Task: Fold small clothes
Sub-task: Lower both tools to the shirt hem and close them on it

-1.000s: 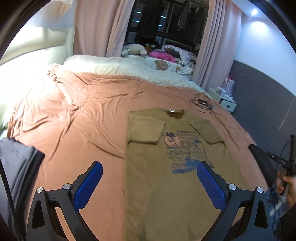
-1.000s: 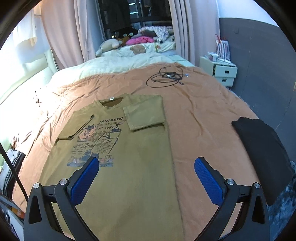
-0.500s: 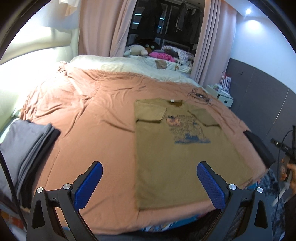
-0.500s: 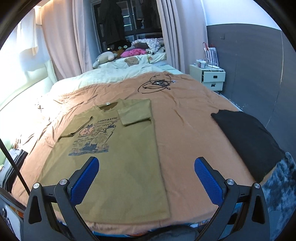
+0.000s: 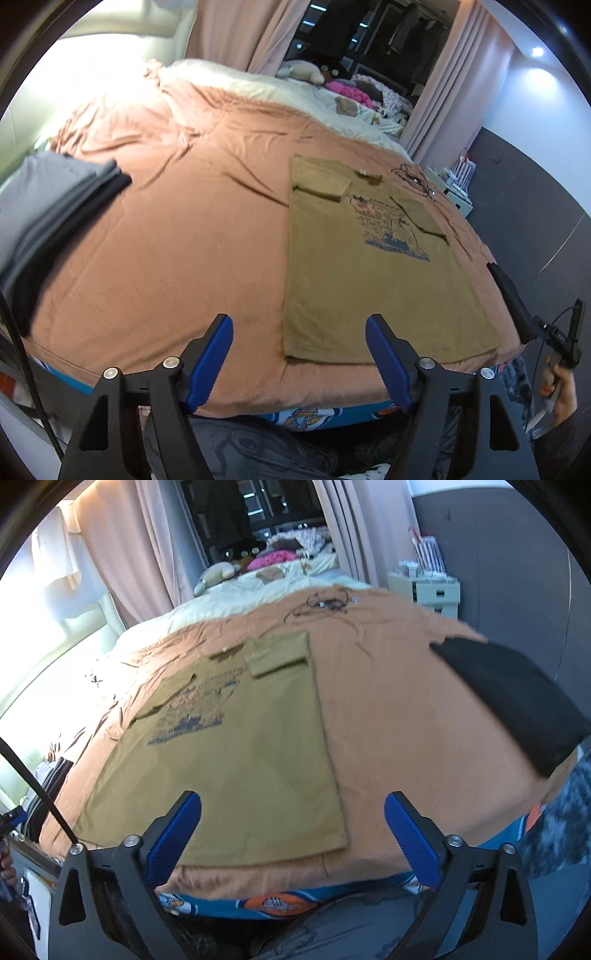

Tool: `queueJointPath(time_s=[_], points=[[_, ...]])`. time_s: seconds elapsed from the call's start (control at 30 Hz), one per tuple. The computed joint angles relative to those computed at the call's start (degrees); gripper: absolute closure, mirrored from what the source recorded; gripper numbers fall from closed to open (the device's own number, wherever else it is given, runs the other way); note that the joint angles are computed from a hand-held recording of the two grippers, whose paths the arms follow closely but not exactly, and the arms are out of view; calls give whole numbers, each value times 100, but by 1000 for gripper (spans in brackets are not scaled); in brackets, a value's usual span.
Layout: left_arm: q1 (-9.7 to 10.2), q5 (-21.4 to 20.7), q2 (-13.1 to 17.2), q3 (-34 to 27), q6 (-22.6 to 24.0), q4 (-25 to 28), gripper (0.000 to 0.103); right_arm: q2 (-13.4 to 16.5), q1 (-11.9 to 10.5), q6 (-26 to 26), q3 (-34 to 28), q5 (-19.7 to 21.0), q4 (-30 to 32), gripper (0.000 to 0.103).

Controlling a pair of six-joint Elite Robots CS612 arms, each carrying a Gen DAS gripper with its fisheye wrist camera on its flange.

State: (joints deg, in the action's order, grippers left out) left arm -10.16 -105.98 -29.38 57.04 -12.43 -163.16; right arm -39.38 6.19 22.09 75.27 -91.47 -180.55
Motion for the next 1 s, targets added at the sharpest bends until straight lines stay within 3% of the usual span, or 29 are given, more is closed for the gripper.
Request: queueJointPath(time_s=[0.07,0.2,0.43,0.63,0.77,0.93,1.0], points=[[8,-75,96,-123,-61,143,33,38,-73,120,-47,169,123,11],[18,-257,344,-462,-64,536,35,116,-197,450,-128,534,431,35],[44,-571,783,-1115,-341,1267,49,344,-440,1214,-260,1138,442,40],[46,-815,1041,-1526,-562,1636,50,494,-696,1891,-170,2184,-161,45],[46,-906,1146,-1667,-800,1752,50,578,-794,2212,-182,2537,-447,45],[94,-1144,1143,-1584,-1265,1576,50,695,-796,2315,-331,2504,-573,46],[110,-1249,1135,-1536,-1468,1496,50,771,-786,2407,-402,2435,-632,56]])
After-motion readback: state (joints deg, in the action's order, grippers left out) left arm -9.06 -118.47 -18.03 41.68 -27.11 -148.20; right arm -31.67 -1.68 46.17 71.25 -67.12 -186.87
